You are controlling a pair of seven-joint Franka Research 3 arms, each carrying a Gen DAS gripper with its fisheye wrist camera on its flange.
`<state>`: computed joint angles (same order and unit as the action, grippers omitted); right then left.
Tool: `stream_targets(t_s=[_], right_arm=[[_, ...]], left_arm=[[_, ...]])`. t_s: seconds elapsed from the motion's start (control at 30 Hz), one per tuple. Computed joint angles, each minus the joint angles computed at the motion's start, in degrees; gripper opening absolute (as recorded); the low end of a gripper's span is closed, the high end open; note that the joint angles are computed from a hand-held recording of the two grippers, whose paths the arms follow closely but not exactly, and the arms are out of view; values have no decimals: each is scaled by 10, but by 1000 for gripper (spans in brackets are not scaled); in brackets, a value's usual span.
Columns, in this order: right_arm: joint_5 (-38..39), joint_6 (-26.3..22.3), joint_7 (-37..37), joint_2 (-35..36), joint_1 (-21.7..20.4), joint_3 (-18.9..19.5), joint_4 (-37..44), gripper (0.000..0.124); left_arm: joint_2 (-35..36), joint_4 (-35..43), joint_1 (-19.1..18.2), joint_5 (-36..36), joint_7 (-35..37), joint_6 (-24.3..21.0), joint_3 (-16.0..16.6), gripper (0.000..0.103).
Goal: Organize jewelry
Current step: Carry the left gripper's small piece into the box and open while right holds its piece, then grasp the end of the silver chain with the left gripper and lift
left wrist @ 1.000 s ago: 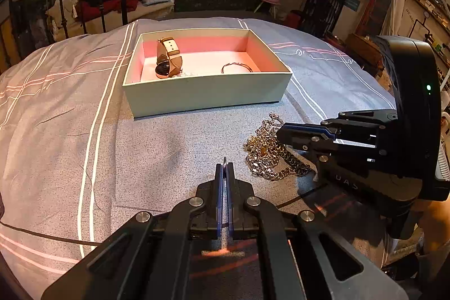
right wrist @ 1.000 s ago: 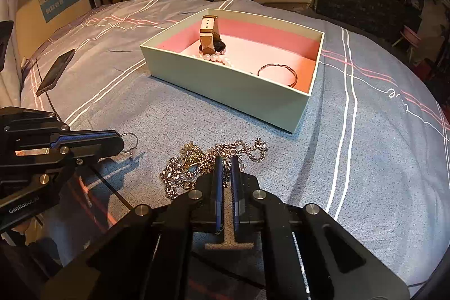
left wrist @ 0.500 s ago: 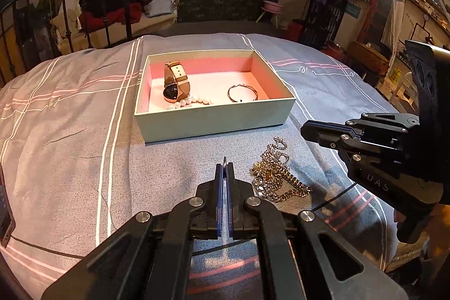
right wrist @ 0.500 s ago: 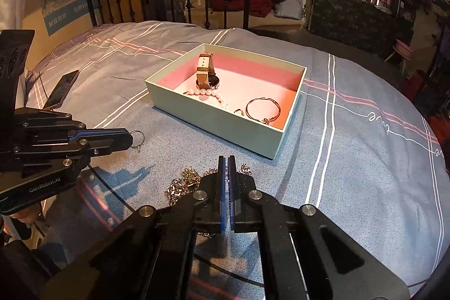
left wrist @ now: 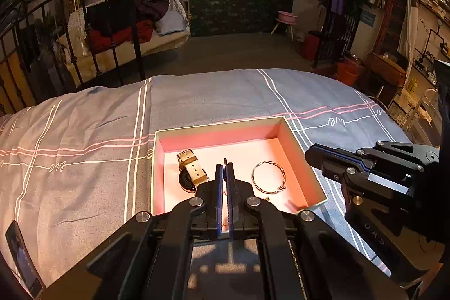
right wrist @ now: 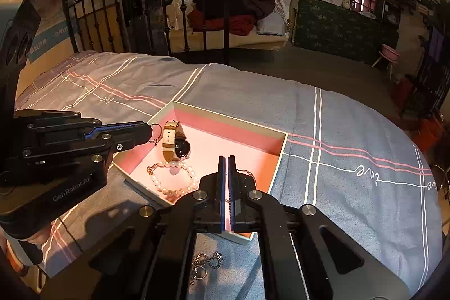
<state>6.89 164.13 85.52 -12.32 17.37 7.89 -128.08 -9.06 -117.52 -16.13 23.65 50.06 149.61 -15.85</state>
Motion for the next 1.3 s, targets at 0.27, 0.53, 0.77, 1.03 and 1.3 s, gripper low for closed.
stream_targets(t_s=[0.27, 0.53, 0.77, 1.03, 1.3], right_arm=[[-28, -27, 19, 28, -4, 1, 23, 2], [-30, -30, 22, 24, -1, -2, 18, 3], [-49, 12, 55, -46, -26, 8, -70, 80], [-21, -13, 58, -142, -47, 12, -199, 80], [-16, -26, 59, -159, -43, 14, -236, 80]], left_arm=[[35, 29, -4, -9, 2, -32, 2, 2], [37, 35, -4, 7, -15, -49, 2, 12], [-43, -53, 2, -1, -57, 8, 6, 83], [-123, -196, -55, -87, -6, 52, 7, 82], [-57, -162, -66, -61, 15, 33, -32, 77]])
